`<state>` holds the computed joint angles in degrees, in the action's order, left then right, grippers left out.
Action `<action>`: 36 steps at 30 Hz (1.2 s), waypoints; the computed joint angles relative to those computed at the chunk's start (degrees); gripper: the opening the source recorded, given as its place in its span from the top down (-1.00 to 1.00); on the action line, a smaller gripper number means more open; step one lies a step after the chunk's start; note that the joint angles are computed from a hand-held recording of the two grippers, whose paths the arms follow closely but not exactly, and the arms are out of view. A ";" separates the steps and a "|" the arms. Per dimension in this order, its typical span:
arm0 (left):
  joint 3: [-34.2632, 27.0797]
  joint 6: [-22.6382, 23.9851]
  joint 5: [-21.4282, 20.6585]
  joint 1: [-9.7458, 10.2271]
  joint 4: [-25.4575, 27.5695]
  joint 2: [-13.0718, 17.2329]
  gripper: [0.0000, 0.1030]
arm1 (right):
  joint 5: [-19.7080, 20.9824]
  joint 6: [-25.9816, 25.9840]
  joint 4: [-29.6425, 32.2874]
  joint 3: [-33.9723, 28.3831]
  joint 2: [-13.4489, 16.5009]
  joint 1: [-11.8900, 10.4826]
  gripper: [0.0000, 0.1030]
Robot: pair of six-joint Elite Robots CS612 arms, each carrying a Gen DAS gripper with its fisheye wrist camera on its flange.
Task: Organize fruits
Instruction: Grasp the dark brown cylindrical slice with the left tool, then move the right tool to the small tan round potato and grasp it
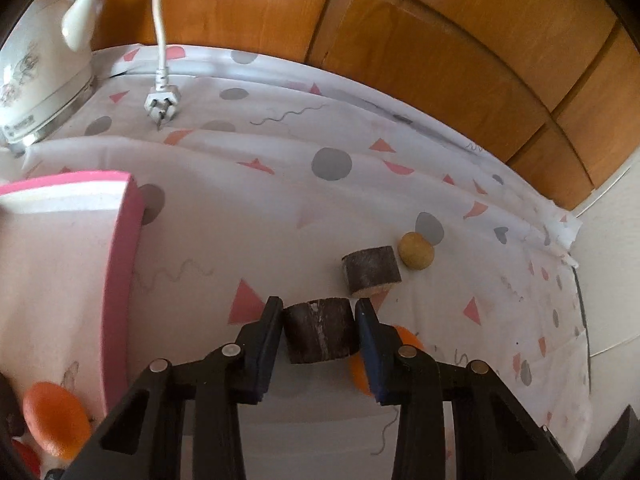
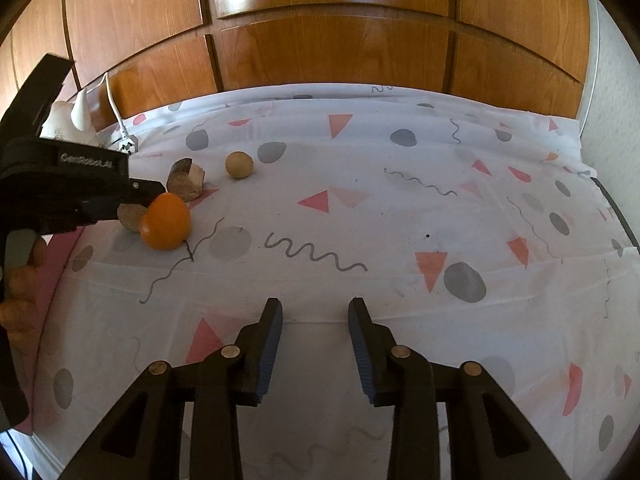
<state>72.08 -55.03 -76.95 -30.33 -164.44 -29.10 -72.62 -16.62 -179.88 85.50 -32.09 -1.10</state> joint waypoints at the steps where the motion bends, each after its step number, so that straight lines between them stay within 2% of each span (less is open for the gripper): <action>1: 1.19 -0.60 0.23 -0.10 -1.48 -0.49 0.28 | 0.07 0.03 0.05 -0.03 0.01 -0.01 0.32; 6: 5.60 -0.83 3.05 -1.38 -2.97 -3.05 0.28 | 0.27 0.11 0.14 -0.04 0.01 -0.03 0.32; 11: 9.76 0.50 6.54 -3.80 -3.61 -5.16 0.28 | 0.43 0.22 0.16 -0.02 0.01 -0.05 0.32; 18: 12.34 4.45 11.20 -7.32 -3.98 -5.47 0.28 | 0.50 0.23 0.14 0.01 0.01 -0.08 0.32; 20: 12.82 5.33 14.54 -8.28 -4.89 -5.29 0.28 | 0.63 0.30 0.13 0.07 -0.02 -0.10 0.32; 28: 12.86 7.10 18.31 -9.02 -7.56 -4.18 0.27 | 0.50 0.16 0.40 0.03 -0.05 -0.08 0.32; 36: 12.55 6.91 18.65 -8.95 -8.44 -3.53 0.29 | 0.42 0.04 0.46 -0.07 0.02 -0.06 0.32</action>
